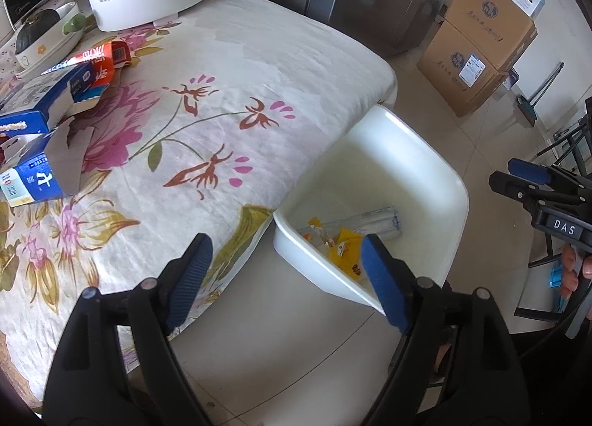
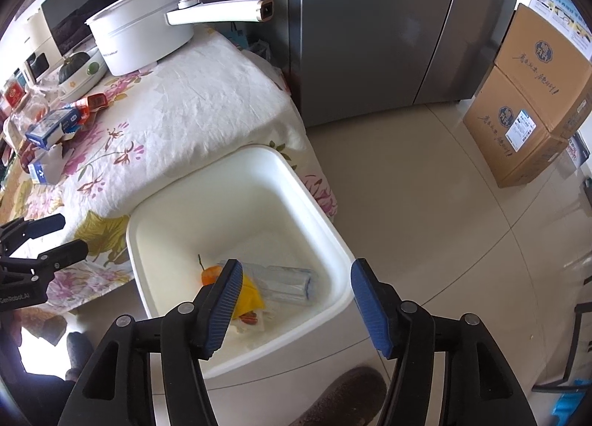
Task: Collect trash
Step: 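Move both grippers back over the table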
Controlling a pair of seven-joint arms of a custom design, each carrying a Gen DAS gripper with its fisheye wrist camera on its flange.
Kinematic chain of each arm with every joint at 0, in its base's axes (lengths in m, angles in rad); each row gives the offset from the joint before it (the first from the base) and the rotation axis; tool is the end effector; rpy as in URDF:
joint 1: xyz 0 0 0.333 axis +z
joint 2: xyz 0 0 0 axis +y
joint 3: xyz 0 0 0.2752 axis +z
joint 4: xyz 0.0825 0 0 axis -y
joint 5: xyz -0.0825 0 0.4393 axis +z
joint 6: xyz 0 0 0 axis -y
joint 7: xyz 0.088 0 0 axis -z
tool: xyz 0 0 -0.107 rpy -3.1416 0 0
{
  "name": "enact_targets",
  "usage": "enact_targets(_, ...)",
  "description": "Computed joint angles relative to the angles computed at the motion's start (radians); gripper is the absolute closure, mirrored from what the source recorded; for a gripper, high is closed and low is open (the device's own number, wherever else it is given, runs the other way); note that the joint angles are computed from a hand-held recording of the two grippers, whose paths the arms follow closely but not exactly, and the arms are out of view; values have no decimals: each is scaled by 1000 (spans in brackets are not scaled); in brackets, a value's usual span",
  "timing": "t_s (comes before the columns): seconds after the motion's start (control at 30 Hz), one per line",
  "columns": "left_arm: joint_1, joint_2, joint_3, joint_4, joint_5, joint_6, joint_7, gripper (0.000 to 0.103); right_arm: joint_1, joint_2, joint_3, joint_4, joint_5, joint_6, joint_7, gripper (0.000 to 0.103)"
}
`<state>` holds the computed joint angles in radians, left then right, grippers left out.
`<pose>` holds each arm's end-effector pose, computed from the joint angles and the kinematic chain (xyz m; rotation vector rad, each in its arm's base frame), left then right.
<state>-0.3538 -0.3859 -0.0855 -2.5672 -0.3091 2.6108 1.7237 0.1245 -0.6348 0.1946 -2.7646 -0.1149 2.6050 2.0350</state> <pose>0.4598 -0.2067 0.3728 -1.6804 2.4277 -0.6752 0.4272 0.1320 0.3808 -1.8771 2.0133 -0.5084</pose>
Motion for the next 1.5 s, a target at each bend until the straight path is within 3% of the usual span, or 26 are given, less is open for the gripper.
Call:
enact_targets(0.57, 77, -119, 50, -78, 79, -4, -26, 2, 41, 119, 50, 141, -55, 28, 62, 23)
enact_targets(0.87, 122, -186, 93, -121, 95, -10, -19, 1, 67, 202, 61, 228, -105, 38, 104, 20)
enact_targets(1.5, 283, -272, 156, -190, 179, 3, -30, 1, 169, 428, 39, 430, -168, 82, 177, 19)
